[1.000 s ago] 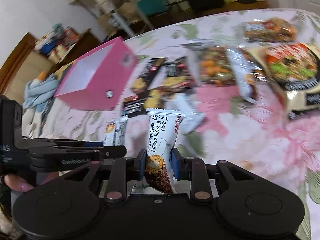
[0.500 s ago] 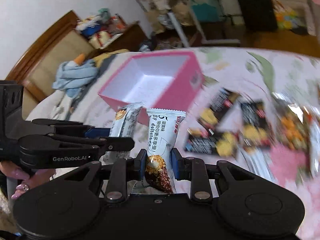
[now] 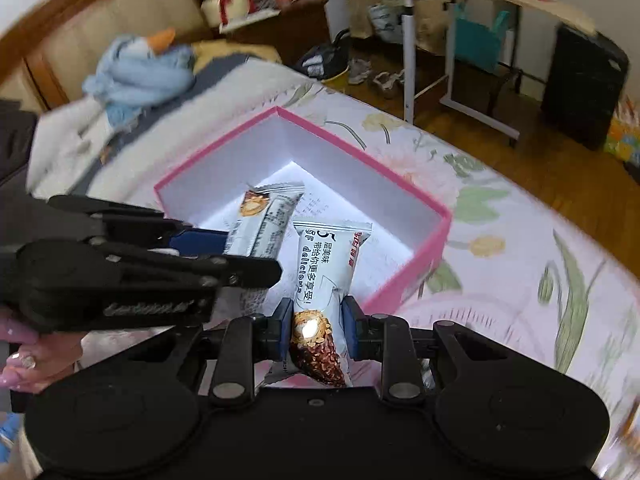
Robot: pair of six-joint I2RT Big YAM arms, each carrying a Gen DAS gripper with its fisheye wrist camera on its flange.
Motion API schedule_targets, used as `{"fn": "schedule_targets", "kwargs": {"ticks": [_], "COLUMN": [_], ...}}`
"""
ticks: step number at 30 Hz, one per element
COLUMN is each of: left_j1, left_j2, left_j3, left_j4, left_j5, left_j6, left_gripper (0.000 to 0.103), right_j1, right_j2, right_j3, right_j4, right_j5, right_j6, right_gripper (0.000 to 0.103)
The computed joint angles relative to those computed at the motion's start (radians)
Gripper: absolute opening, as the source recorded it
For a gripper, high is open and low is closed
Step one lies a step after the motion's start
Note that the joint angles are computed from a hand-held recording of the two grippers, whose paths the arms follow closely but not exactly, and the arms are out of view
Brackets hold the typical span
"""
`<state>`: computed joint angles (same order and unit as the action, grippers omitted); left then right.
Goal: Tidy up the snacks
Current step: 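Carry both white wafer bars over the pink box and open both grippers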
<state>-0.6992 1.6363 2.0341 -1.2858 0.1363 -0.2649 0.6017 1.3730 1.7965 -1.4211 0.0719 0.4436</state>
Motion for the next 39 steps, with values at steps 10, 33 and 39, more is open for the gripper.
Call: {"fn": "schedule_targets", "kwargs": {"ticks": [10, 33, 39], "left_j1": [0.098, 0.059, 0.038], "left_j2": [0.198, 0.166, 0.083], "left_j3": [0.114, 0.063, 0.073], "left_j4": [-0.054, 0.041, -0.030], "left_j5": [0.185, 0.127, 0.127], "left_j6": [-0.108, -0.107, 0.005], "left_gripper": [0.031, 0.049, 0.051], "right_j1": [-0.062, -0.004, 0.031], "right_j2": [0.168, 0.072, -0.023], "right_j3": [0.063, 0.022, 0.025], "right_j4": [-0.005, -0.007, -0.090], "right_j5": [0.010, 0.186, 0.137], "right_j6": [-0.176, -0.274, -0.273], "right_gripper": [0.030, 0.047, 0.074]}}
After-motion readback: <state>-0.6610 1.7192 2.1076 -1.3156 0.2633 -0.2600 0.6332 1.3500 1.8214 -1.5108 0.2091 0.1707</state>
